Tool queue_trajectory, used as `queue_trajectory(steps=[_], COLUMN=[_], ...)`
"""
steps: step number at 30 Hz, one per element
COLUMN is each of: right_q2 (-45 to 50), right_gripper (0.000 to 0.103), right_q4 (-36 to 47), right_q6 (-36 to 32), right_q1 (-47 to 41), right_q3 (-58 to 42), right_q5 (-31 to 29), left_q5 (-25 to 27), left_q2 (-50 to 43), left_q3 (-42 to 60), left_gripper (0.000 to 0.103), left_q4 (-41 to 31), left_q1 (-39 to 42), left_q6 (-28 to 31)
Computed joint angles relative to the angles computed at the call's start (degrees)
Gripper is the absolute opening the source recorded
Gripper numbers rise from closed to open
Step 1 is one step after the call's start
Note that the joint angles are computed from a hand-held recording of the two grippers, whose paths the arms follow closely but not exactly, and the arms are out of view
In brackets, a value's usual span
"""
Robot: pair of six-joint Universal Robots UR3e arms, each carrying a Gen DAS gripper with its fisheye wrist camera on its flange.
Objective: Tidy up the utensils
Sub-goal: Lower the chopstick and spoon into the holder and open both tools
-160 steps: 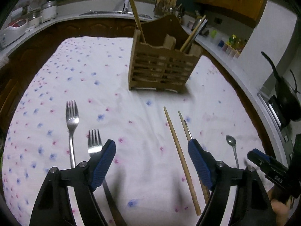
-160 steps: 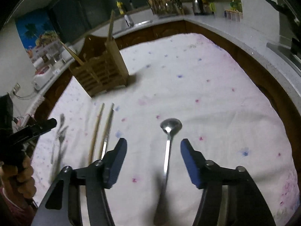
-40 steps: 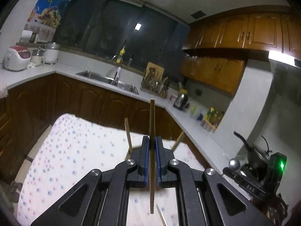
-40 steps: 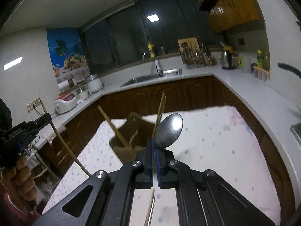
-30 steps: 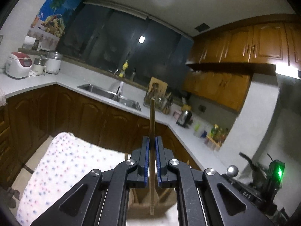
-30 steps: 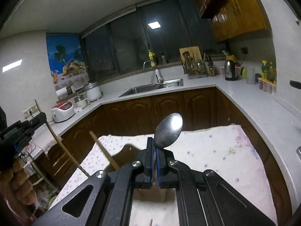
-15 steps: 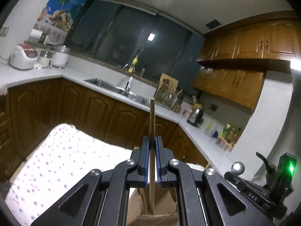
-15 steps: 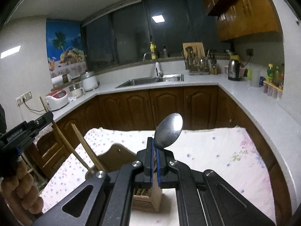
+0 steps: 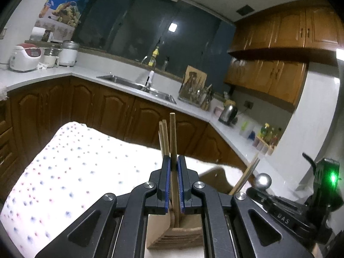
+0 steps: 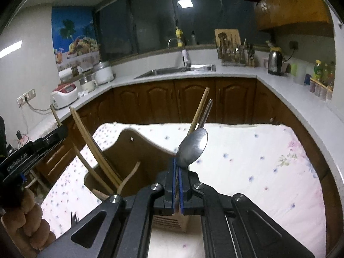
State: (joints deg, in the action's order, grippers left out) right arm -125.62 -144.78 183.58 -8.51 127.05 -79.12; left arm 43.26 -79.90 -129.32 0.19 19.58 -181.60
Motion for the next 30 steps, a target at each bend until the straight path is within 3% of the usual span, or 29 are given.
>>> queue_trajectory(steps=[10, 22, 30], right_q2=[0.17, -0.91, -2.71], right_gripper=[0.002, 0.002, 0.003], right_q4=[-0.33, 0.12, 2.93], right_q6=[-0.17, -0.66, -1.52], right_q1=[-0.38, -1.82, -5.63], right_q3=[2.23, 3.01, 3.19], right_q5=[0.44, 2.49, 6.98], left_q5=[1.20, 3.17, 2.98], left_q2=[3.72, 3.04, 3.23], left_q3=[1.61, 2.47, 5.61], left_gripper=[0.005, 0.005, 0.005], left_q4=[-6.72, -6.53, -12.18], left_q1=[-0.31, -1.59, -1.78], left_q6=[2.99, 2.65, 3.21])
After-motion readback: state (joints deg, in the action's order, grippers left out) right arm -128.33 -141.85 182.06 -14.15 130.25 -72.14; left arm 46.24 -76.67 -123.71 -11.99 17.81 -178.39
